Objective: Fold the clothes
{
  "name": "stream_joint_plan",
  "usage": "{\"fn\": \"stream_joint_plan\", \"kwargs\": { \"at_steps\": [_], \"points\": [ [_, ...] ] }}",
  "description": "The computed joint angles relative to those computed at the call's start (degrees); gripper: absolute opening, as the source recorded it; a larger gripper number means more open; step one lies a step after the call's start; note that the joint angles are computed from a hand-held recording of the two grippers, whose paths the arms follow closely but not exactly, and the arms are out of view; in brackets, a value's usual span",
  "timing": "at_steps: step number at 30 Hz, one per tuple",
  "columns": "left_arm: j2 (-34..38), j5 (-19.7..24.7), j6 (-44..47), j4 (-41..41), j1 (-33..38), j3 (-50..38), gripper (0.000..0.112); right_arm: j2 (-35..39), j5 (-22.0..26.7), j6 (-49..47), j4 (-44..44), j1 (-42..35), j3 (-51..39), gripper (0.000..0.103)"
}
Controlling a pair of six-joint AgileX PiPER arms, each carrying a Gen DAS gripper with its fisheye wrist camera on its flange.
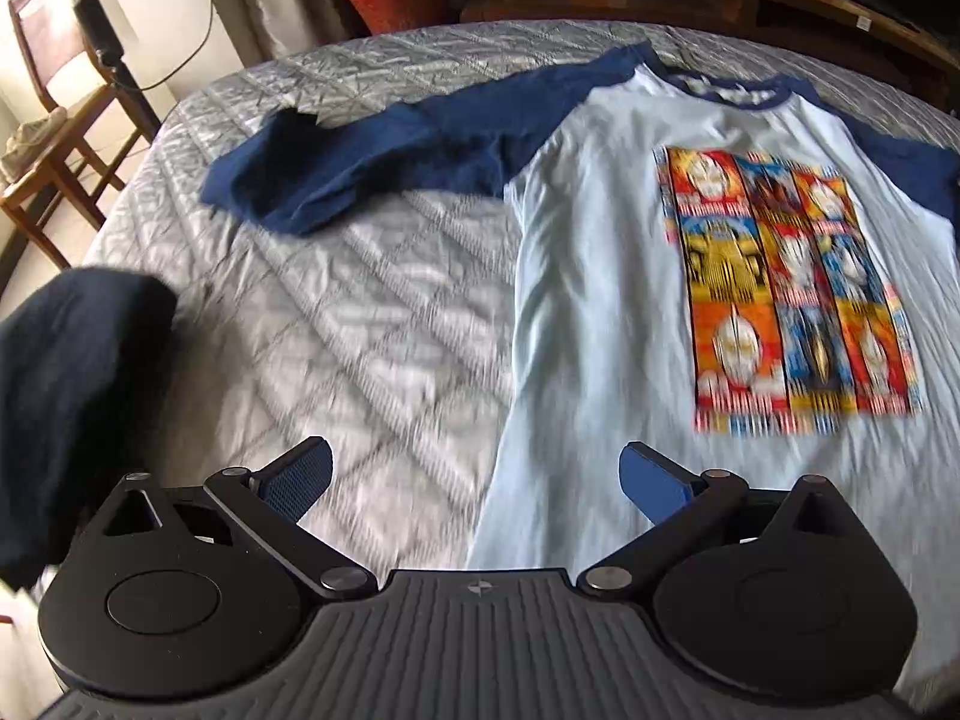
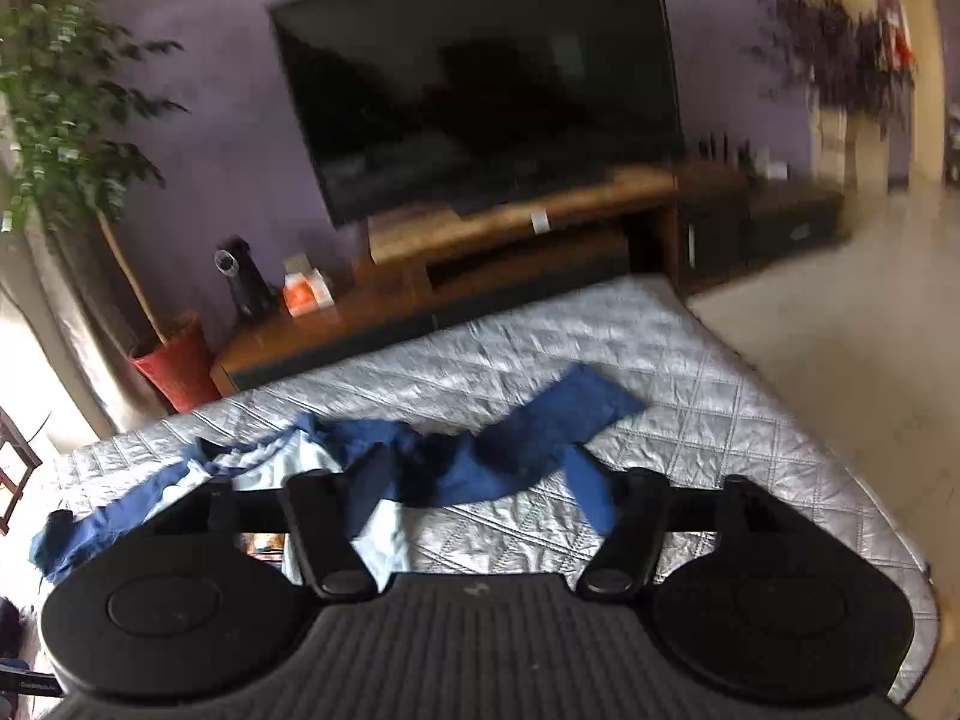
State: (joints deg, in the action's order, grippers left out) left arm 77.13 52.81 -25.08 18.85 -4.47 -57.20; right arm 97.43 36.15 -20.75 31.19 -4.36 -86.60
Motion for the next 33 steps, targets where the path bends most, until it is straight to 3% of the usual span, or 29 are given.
{"fn": "stream_joint_plan", "kwargs": {
  "at_steps": [2,6,13,19,22,23,24,25,27,30,33],
  "points": [
    [3.0,-1.6,0.4,-1.2,0.8,-2.1,0.102,6.7,3.9,2.9,2.6,-2.2,-6.2,0.041],
    [8.6,-2.9,0.9,-3.5,1.9,-5.5,0.102,21.4,13.5,12.3,-0.3,-3.9,-23.2,0.04],
    [15.2,-2.9,1.0,-8.2,1.8,-12.8,0.102,36.9,22.2,25.0,-7.0,0.9,-43.0,0.046],
    [16.2,-2.5,2.0,-10.9,-0.2,-15.2,0.103,41.6,19.4,35.0,-18.0,4.9,-46.2,0.047],
    [16.8,-2.0,3.0,-12.3,-0.8,-15.7,0.103,39.7,14.4,35.5,-20.7,6.2,-42.2,0.057],
    [16.9,-1.8,3.2,-12.9,-0.8,-16.0,0.103,40.1,13.9,34.9,-20.9,6.5,-42.7,0.039],
    [17.1,-1.7,3.3,-13.5,-0.9,-16.1,0.103,40.6,13.4,34.3,-21.2,6.8,-43.3,0.015],
    [17.1,-1.7,3.6,-14.2,-0.8,-16.3,0.103,41.5,14.3,34.4,-21.4,6.9,-45.0,0.002],
    [17.1,-1.8,4.2,-15.0,-0.5,-16.5,0.102,42.6,14.0,35.1,-21.2,6.7,-46.6,0.001],
    [17.2,-1.3,4.6,-15.3,-0.4,-16.8,0.102,38.7,4.3,35.8,-22.1,6.2,-40.7,0.001],
    [16.8,-1.2,5.6,-17.2,0.1,-16.9,0.102,37.3,1.5,36.4,-26.7,6.0,-42.8,0.001]
  ]
}}
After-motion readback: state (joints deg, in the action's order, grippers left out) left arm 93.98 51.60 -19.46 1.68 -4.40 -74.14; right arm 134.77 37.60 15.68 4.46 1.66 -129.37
